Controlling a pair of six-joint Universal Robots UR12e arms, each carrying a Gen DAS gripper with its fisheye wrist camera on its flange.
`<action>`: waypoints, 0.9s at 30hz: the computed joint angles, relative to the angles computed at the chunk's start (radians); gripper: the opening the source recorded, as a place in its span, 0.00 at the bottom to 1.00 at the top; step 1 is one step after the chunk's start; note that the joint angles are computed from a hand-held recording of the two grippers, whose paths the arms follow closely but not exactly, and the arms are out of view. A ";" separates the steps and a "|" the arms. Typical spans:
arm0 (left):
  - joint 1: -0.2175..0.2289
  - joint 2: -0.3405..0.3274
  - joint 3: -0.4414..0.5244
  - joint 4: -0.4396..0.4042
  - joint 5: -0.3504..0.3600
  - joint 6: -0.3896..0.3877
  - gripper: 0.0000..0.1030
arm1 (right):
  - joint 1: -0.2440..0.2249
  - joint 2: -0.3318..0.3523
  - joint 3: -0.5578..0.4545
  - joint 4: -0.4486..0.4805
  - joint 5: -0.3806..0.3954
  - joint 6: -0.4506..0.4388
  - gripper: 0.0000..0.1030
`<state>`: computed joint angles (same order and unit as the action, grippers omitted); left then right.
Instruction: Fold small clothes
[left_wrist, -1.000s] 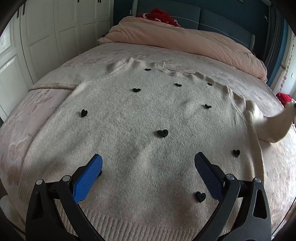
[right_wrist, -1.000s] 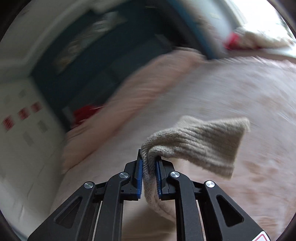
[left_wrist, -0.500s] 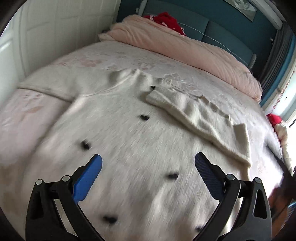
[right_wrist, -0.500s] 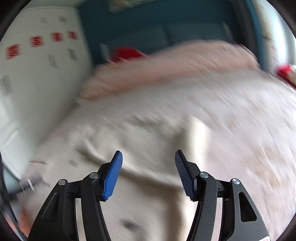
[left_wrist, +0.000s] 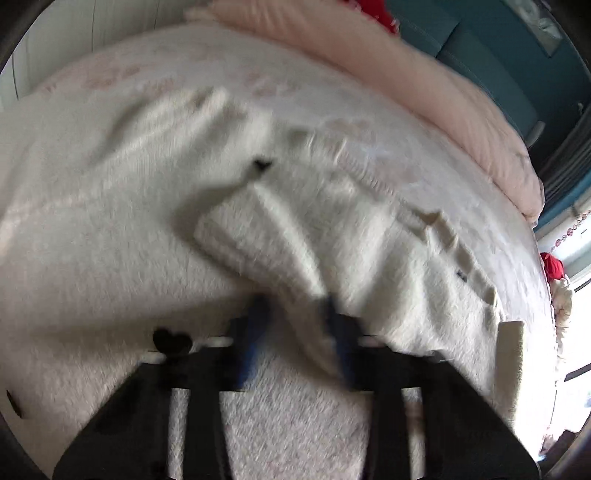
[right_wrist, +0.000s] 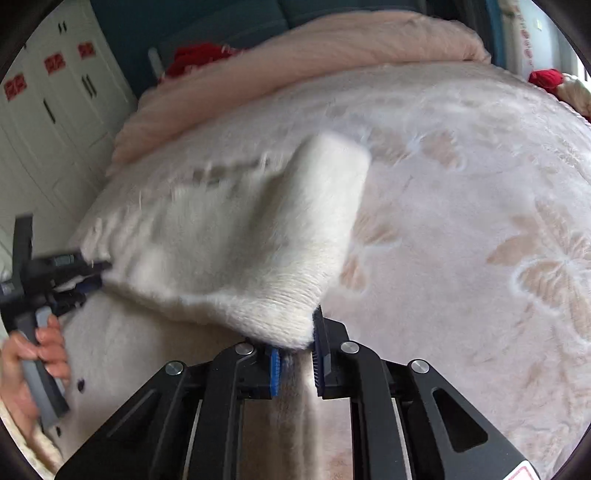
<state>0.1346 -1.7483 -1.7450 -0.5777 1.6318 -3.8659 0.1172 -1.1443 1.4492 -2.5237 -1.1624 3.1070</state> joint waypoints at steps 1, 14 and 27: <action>0.003 0.006 -0.012 0.050 -0.029 0.008 0.13 | -0.007 -0.008 0.009 -0.047 -0.007 0.013 0.11; 0.005 0.142 -0.125 0.031 -0.036 0.119 0.43 | -0.051 -0.118 0.099 0.093 0.019 -0.050 0.46; 0.128 0.632 -0.464 -0.250 0.005 -0.073 0.75 | -0.101 -0.448 0.430 0.394 0.157 -0.182 0.55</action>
